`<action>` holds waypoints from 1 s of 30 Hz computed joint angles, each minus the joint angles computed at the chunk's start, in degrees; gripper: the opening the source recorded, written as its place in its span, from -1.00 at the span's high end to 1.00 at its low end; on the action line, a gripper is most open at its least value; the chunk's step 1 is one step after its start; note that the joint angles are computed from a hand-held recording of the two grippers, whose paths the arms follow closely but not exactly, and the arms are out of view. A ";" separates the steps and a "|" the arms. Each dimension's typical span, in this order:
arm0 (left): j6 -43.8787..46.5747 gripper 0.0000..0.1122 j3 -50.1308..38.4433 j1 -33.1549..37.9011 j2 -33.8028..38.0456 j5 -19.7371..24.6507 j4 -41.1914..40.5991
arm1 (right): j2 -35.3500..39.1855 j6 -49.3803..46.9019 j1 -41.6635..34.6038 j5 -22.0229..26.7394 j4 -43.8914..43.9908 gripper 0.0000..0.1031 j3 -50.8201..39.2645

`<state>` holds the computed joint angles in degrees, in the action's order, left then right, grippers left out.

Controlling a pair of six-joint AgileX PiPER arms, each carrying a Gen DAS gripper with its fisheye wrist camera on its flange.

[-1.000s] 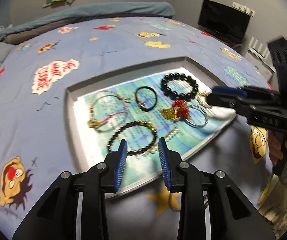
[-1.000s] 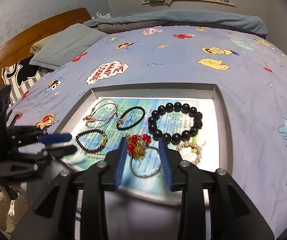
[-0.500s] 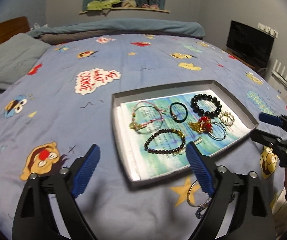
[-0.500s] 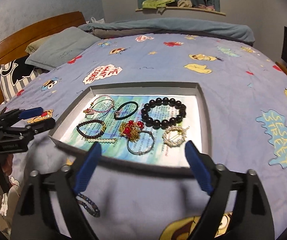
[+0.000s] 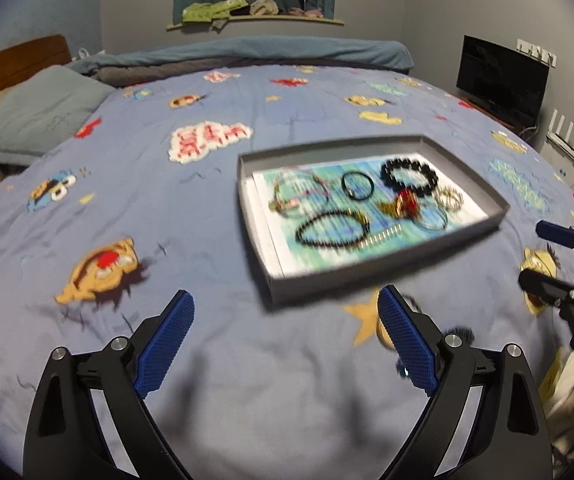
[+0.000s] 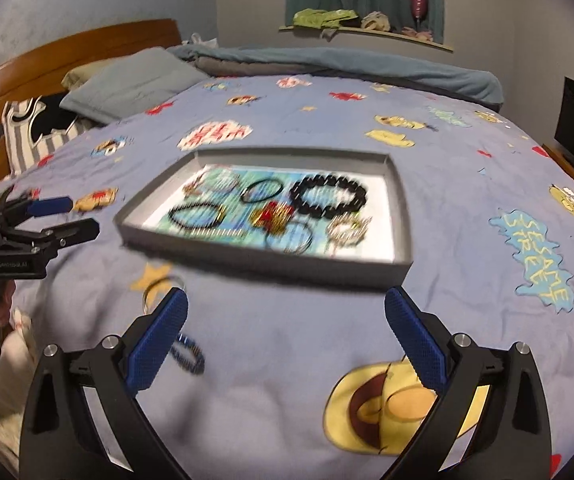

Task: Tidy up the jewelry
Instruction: 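Withdraw both open grippers toward the last jewelry on the cover, then grasp the blue bead bracelet with the right gripper while the left gripper grasps the silver ring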

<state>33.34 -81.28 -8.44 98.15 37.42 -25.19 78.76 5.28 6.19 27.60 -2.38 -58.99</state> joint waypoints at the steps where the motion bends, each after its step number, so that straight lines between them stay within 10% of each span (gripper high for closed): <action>1: 0.57 -0.65 0.88 0.08 -0.28 -0.15 -0.78 | -0.12 -0.21 0.53 -0.44 0.42 -0.89 1.04; 9: 2.91 -0.65 6.87 -0.43 -1.62 -0.95 -1.83 | 0.62 -1.14 4.63 -4.14 1.84 -0.87 6.61; 19: 1.41 -0.65 7.45 -1.57 -1.06 -1.81 -0.30 | 3.43 -1.92 6.19 -5.21 4.37 0.23 6.35; 30: 3.95 -0.59 6.69 -2.53 0.06 -0.15 -2.97 | 3.81 -12.23 6.90 -4.58 10.87 0.85 6.95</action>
